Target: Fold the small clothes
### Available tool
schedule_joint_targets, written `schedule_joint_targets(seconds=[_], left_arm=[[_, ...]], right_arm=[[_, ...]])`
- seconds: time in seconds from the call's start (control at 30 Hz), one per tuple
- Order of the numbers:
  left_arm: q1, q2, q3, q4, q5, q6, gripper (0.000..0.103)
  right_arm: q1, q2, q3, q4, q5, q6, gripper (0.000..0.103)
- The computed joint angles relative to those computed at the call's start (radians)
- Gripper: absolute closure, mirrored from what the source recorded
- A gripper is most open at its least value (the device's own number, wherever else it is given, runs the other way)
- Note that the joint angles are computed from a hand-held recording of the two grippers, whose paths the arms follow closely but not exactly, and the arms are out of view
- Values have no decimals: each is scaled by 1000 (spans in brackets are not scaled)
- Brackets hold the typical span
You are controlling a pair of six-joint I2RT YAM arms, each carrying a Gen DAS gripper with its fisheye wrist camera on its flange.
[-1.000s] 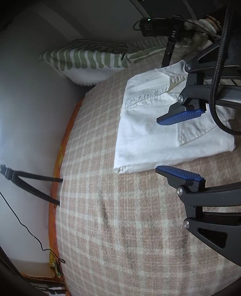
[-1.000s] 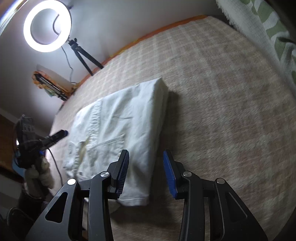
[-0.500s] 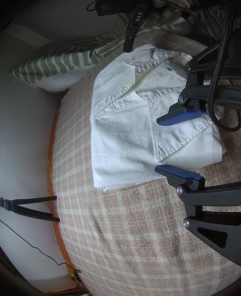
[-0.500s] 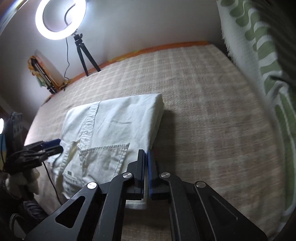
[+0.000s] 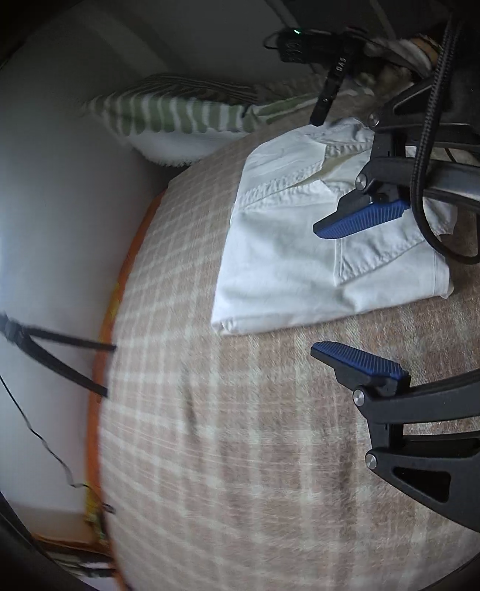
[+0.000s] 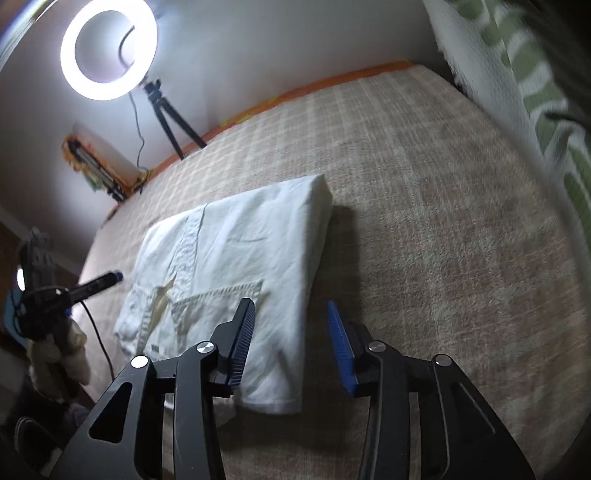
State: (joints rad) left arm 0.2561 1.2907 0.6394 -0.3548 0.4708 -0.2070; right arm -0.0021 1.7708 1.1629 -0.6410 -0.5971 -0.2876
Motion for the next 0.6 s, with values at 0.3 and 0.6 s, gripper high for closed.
schedule_joint_targets(seconds=[0.3, 0.6], left_arm=[[33, 133, 2, 45, 107, -40, 44], [-10, 201, 23, 109, 132, -97, 66]], right_arm=[[-40, 173, 99, -73, -135, 6, 61], [4, 217, 108, -66, -190, 13, 63]])
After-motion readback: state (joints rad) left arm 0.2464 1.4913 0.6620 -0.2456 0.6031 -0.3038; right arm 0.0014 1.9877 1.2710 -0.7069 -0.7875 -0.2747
